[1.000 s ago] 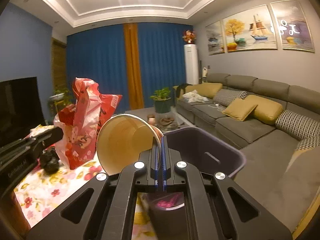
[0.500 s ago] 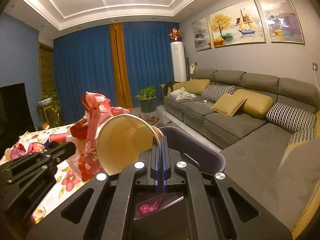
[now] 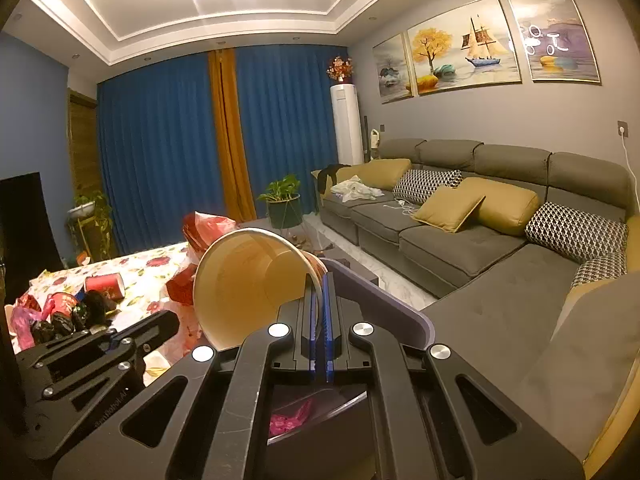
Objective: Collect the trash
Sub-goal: 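Carry the red bag and paper cup over the grey bin with both grippers, then open the left gripper to drop the red bag while the right drops the cup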
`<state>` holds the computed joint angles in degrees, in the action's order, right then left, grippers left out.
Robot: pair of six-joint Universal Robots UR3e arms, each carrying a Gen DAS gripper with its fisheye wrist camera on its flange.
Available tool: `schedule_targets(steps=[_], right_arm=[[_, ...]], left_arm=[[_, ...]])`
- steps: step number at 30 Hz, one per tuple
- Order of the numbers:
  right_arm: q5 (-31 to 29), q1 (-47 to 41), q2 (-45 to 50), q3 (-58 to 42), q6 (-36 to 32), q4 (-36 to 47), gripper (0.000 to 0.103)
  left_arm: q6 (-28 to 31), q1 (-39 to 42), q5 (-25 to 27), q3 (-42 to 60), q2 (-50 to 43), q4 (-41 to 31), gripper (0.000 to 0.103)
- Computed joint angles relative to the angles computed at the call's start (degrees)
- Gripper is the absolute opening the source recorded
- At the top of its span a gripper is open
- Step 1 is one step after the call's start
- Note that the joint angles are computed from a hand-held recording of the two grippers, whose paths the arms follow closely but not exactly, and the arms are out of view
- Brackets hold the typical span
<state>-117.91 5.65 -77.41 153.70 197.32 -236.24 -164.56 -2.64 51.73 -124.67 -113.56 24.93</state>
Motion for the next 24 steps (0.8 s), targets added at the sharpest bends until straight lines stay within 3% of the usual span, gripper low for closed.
schedule_targets(steps=[10,14,17,21,22,24], right_arm=[[1.1,-1.6,-2.0,0.0,-0.6,1.2,0.004],[2.7,-2.9,-3.4,0.3,-1.2,2.4,0.004],[2.6,-2.7,-3.5,-0.2,-1.5,2.8,0.004],[3.2,-2.7,-2.5,-1.0,-2.1,2.8,0.004],[3.5,-2.9,-2.4,-1.3,-2.2,3.3,0.007],[4.5,-3.4,-1.8,-1.6,-2.0,3.2,0.021]], left_arm=[[1.6,-0.5,-1.0,1.4,-1.3,-3.5,0.004],[1.7,0.9,-1.4,0.1,-0.9,-2.2,0.045],[0.2,3.9,-3.0,-1.9,0.3,-0.2,0.064],[-2.3,9.4,-4.6,-5.8,3.3,2.9,0.076],[-2.7,10.6,-5.1,-6.5,3.8,3.7,0.077],[-3.3,12.8,-5.2,-8.4,5.4,4.8,0.082]])
